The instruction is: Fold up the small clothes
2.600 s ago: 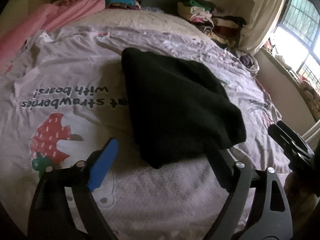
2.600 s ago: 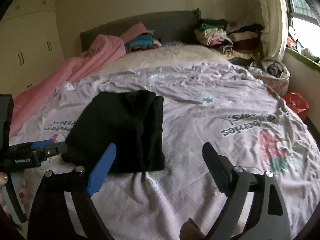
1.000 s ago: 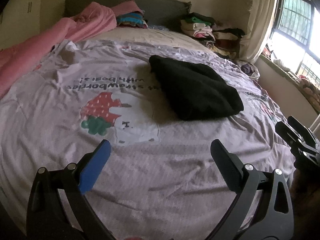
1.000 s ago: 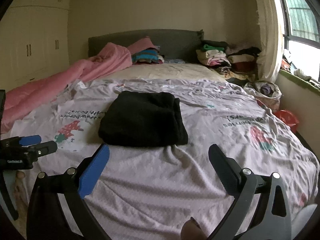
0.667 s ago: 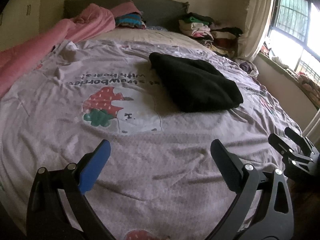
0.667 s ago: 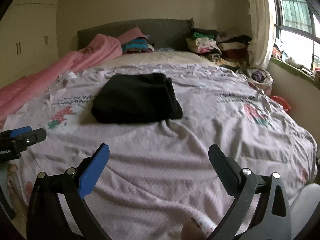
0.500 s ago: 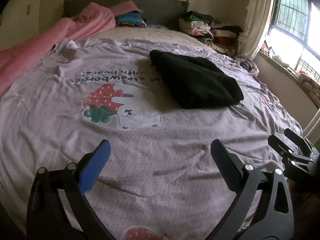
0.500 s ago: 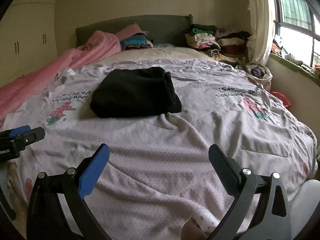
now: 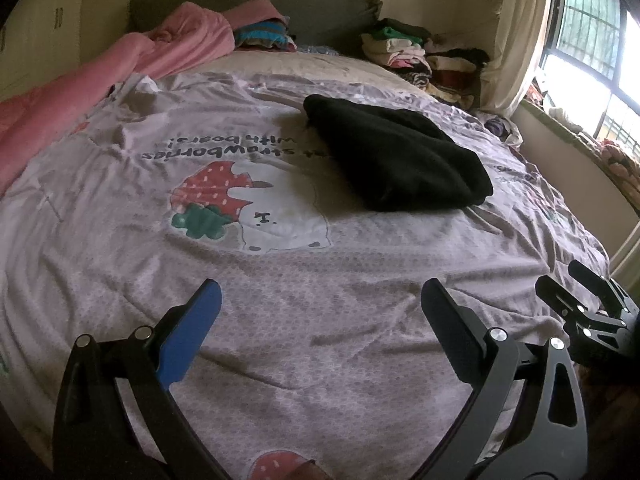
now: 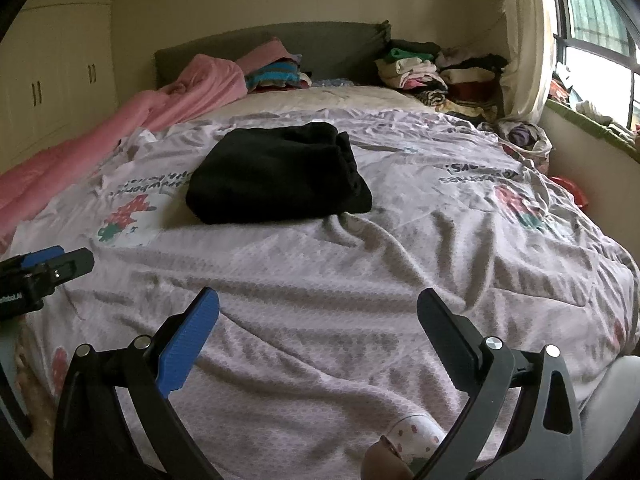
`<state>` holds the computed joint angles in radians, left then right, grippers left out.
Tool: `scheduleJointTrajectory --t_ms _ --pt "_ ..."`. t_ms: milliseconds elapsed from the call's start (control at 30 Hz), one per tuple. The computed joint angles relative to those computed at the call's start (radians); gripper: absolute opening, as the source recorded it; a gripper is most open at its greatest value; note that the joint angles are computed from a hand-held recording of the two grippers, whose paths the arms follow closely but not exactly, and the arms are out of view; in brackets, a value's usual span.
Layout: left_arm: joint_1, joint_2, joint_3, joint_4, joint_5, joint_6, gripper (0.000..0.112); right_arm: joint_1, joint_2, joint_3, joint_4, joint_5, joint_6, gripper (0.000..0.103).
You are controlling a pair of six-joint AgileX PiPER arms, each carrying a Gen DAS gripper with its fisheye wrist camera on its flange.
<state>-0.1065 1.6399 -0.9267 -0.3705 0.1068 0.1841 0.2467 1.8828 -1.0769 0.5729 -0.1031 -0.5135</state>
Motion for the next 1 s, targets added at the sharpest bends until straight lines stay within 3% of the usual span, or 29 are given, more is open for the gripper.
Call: scheduleJointTrajectory --t_ms 167,467,1000 --pt "0.002 -0.001 0.001 -0.037 0.0 0.039 0.093 0.0 0.005 -0.004 -0.057 0.011 0.059 0.099" --pt "-0.008 -0.002 0.0 0.166 -0.001 -0.159 0.094 0.001 0.002 0.003 -0.079 0.008 0.078 0.099" --pt "-0.01 0.002 -0.005 0.312 0.007 -0.304 0.094 0.003 0.0 0.009 -0.084 0.007 0.078 0.099"
